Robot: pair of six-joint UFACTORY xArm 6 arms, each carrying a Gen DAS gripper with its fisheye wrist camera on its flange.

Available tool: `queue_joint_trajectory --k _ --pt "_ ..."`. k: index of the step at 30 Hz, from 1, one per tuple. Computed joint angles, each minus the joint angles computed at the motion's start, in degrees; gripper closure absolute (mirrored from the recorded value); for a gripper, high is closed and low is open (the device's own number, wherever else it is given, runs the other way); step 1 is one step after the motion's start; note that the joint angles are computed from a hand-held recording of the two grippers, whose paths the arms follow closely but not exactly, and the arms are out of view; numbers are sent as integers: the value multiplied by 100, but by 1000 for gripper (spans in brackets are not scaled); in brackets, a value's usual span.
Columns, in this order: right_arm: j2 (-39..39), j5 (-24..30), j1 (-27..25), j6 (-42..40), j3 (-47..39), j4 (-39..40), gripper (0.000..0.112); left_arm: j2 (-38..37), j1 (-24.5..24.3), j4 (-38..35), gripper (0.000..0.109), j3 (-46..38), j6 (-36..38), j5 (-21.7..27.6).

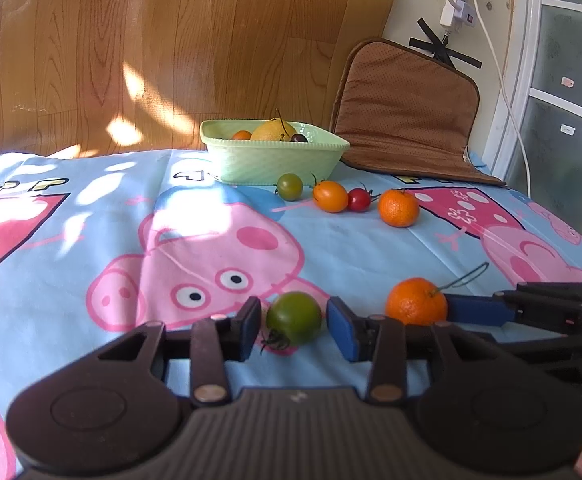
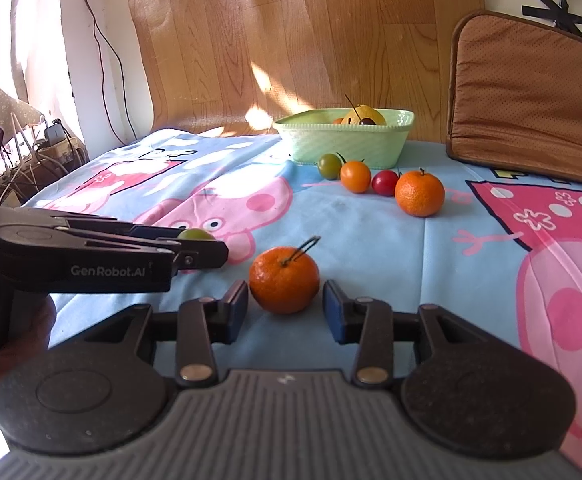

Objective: Organize fruits
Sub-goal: 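Carry the mandarin and green tomato into the green bowl and open both grippers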

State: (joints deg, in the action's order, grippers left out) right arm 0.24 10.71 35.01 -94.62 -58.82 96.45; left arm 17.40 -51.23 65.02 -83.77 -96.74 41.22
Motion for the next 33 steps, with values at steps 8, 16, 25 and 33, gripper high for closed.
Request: queue_joint_trajectory --k 8,16,25,33 --pt "-5 217 -73 185 -30 -153 73 -81 162 -22 79 44 -37 -365" --pt "1003 773 -459 1426 -1665 -1238 73 400 821 -122 79 -1152 883 -622" --pt "3546 1138 -638 4063 -5112 -3787 73 2173 1653 -1585 79 -3607 2471 -555" --pt "4082 1218 -643 4286 -5790 -4474 71 2986 1794 -2001 78 -4766 3048 -212"
